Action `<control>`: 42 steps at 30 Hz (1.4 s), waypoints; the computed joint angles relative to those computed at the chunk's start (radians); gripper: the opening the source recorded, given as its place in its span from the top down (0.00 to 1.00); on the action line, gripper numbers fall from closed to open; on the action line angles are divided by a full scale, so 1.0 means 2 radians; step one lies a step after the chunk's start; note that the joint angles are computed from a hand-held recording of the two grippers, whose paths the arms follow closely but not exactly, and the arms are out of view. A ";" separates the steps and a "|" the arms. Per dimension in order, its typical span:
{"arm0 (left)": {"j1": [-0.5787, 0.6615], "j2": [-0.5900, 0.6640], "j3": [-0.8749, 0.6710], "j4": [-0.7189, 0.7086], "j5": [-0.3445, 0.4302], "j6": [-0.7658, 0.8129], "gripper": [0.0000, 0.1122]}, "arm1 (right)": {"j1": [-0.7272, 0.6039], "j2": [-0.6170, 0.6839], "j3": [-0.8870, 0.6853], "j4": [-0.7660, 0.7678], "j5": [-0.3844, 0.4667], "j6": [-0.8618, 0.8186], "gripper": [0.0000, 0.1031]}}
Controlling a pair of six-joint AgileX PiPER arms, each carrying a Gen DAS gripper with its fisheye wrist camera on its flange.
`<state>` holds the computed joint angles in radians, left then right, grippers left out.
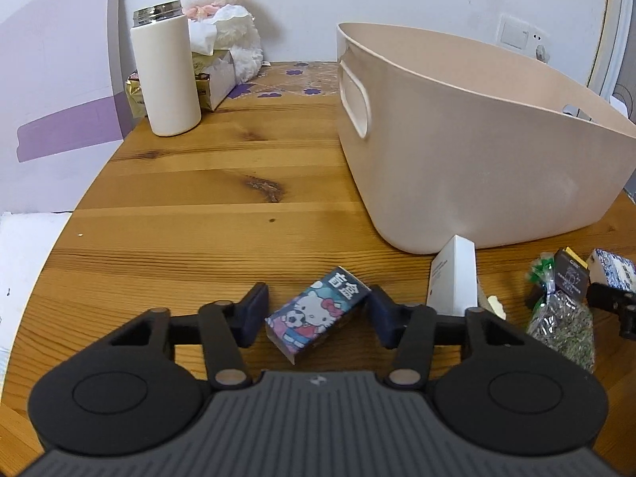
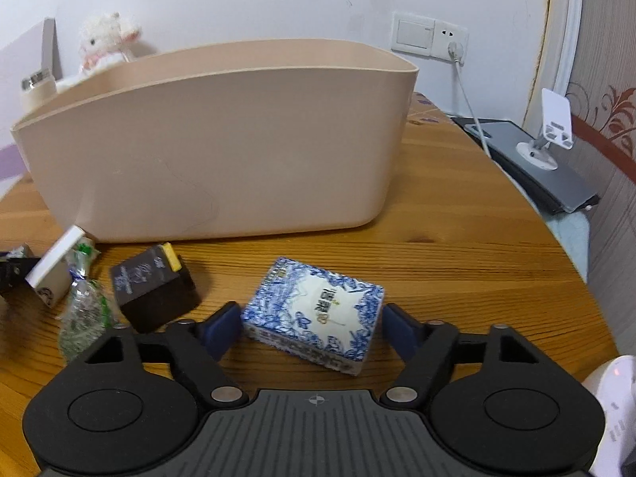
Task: Organize objects
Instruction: 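Grasp the Hello Kitty box with the left tool while the right grasps the blue-and-white box, then release the Hello Kitty box into the basket while the right tool drops the blue-and-white box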
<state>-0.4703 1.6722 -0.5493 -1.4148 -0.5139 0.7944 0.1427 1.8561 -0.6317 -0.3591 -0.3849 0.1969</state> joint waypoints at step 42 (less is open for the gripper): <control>-0.043 -0.055 -0.171 -0.113 -0.056 0.254 0.54 | 0.015 -0.155 -0.044 -0.075 0.000 0.062 0.39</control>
